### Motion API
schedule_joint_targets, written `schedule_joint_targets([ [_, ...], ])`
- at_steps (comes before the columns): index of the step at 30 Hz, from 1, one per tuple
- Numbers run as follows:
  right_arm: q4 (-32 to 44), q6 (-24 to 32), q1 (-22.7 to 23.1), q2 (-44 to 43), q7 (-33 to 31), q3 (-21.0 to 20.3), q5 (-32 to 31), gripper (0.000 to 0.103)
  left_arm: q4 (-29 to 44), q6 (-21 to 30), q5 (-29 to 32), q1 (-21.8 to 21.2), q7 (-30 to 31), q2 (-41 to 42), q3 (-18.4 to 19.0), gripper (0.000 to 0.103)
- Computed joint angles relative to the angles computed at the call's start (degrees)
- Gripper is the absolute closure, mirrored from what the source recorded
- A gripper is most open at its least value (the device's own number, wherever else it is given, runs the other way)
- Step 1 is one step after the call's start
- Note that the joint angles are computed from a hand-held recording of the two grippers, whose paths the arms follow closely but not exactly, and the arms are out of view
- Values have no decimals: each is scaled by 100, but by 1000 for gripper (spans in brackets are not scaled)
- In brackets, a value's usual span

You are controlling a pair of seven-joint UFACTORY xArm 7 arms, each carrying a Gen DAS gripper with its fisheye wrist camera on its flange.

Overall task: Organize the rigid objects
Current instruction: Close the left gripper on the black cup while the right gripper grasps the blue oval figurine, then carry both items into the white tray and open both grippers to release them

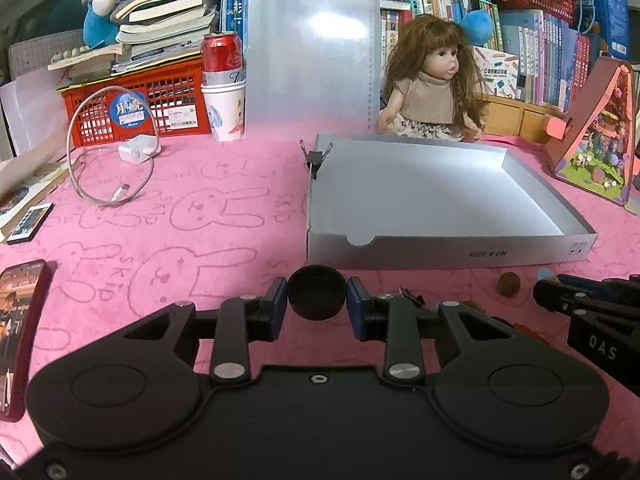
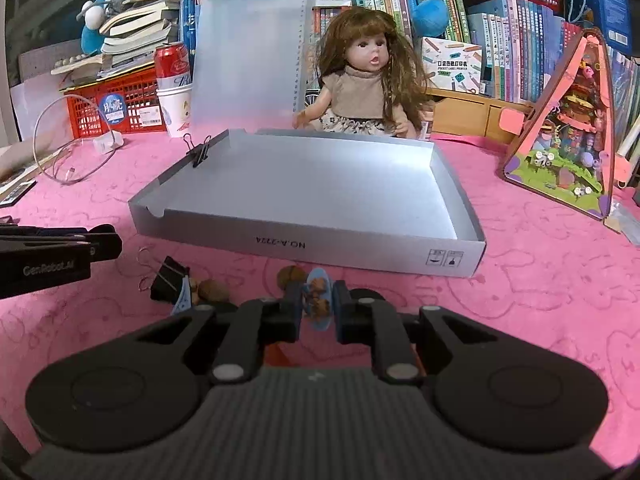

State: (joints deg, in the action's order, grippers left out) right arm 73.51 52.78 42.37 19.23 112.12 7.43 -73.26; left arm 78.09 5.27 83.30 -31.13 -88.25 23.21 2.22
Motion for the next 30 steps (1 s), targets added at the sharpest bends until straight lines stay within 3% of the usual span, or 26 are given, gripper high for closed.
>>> schedule_joint_targets([
  [7,-58,-2,-28,-82,87,0,-19,84,62,-119,-410,13,397,24,-33,73],
  [13,-142,-31,-140,-240,207,7,-42,84,305,-168,-1506,-16,1400,233,-121,73],
  [15,-201,-70,-210,-329,281,3,-93,84,444,-178,-1950,63,1854,341,-256,73],
  [17,-280,-168,-323,-435,348,2,-106,84,577,-183,-2643,408,2650,471,-709,73],
  [19,-356,-314,-468,-537,384,0,-76,84,764,-60,-3211,709,3354,616,-1147,73],
  [23,-423,-544,-750,-644,305,-15,-6,84,1327,285,-3647,629,4075,916,-1222,73],
  [26,-402,-781,-943,-648,136,-47,83,84,1870,651,-4321,897,5036,1312,-1752,73],
  [28,-375,-932,-1047,-627,38,-81,131,84,2404,1089,-4780,987,5574,1668,-2044,73],
  [30,-319,-1103,-1156,-573,-132,-123,234,84,2964,1512,-5064,878,5865,2002,-2050,73],
])
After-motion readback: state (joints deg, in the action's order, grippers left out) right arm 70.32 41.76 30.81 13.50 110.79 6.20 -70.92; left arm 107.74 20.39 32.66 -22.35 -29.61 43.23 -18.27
